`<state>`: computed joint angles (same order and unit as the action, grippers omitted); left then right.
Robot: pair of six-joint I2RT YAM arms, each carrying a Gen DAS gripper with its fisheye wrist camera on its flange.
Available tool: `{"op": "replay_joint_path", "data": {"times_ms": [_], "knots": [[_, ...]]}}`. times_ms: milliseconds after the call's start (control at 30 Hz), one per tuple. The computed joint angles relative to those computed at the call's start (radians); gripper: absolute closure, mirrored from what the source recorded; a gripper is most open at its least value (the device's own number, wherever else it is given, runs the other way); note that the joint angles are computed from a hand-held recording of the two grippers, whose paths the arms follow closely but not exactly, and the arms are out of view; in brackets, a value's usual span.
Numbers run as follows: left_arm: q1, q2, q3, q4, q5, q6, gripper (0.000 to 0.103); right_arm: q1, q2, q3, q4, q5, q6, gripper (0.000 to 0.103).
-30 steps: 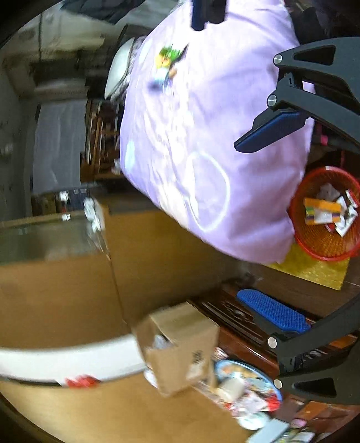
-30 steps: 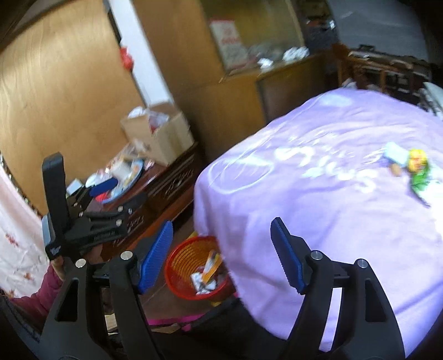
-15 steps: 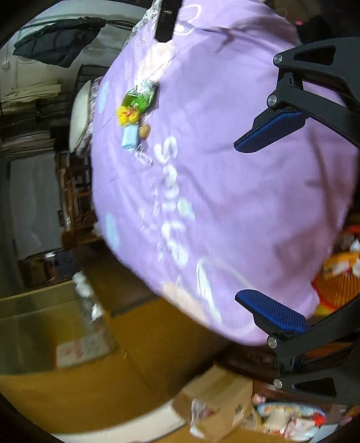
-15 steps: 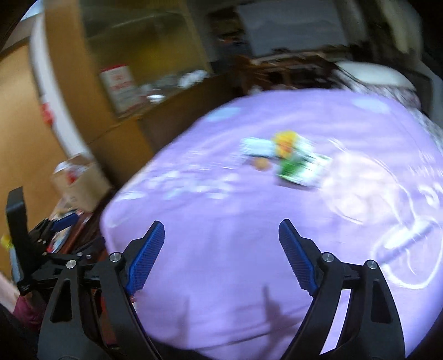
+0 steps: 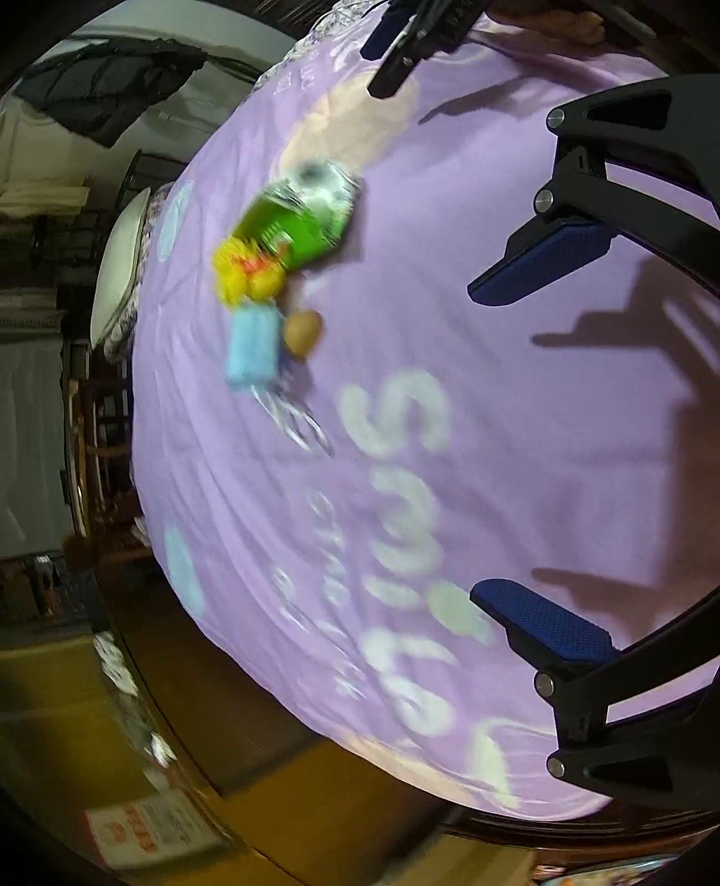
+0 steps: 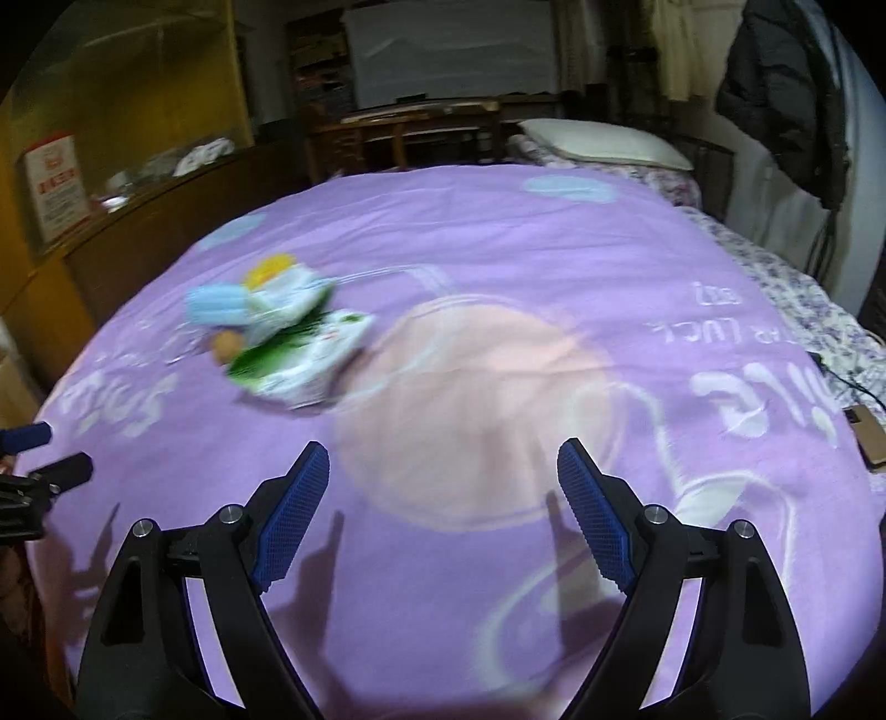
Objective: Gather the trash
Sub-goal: 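Move both grippers back over the remaining trash on the bed, then grasp the blue face mask with the left gripper while the right approaches the green packet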
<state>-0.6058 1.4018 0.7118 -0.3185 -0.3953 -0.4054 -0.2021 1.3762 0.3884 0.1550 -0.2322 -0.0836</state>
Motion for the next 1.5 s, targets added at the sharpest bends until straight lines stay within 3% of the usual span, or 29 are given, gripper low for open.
{"op": "replay_joint_path", "data": {"times_ms": [233, 433, 700, 767, 900, 1033, 1233, 1333, 1500], "knots": [[0.025, 0.226, 0.243, 0.026, -0.04, 0.068, 0.006, -0.152, 0.199, 0.115, -0.048, -0.198, 0.019, 0.021], [0.083, 0.397, 0.481, 0.018, -0.015, 0.102, 0.006, -0.106, 0.21, 0.121, -0.041, -0.157, 0.024, 0.015], [0.143, 0.667, 0.803, -0.109, 0.096, 0.078, 0.006, -0.105, 0.205, 0.119, -0.052, -0.158, 0.024, 0.015], [0.139, 0.68, 0.793, -0.109, 0.051, 0.082, 0.005, -0.104, 0.204, 0.119, -0.054, -0.159, 0.024, 0.015], [0.205, 0.58, 0.648, -0.062, 0.088, 0.093, 0.005, -0.11, 0.204, 0.122, -0.057, -0.169, 0.024, 0.015], [0.293, 0.474, 0.484, -0.047, -0.047, 0.13, 0.006, -0.117, 0.208, 0.125, -0.058, -0.18, 0.023, 0.014], [0.345, 0.294, 0.283, 0.041, 0.054, 0.158, 0.006, -0.119, 0.207, 0.126, -0.06, -0.182, 0.02, 0.014], [0.275, 0.294, 0.299, 0.074, 0.091, 0.191, 0.006, -0.115, 0.204, 0.127, -0.066, -0.172, 0.017, 0.014], [0.132, 0.398, 0.412, 0.106, 0.06, 0.237, 0.006, -0.114, 0.205, 0.129, -0.067, -0.174, 0.02, 0.014]]}}
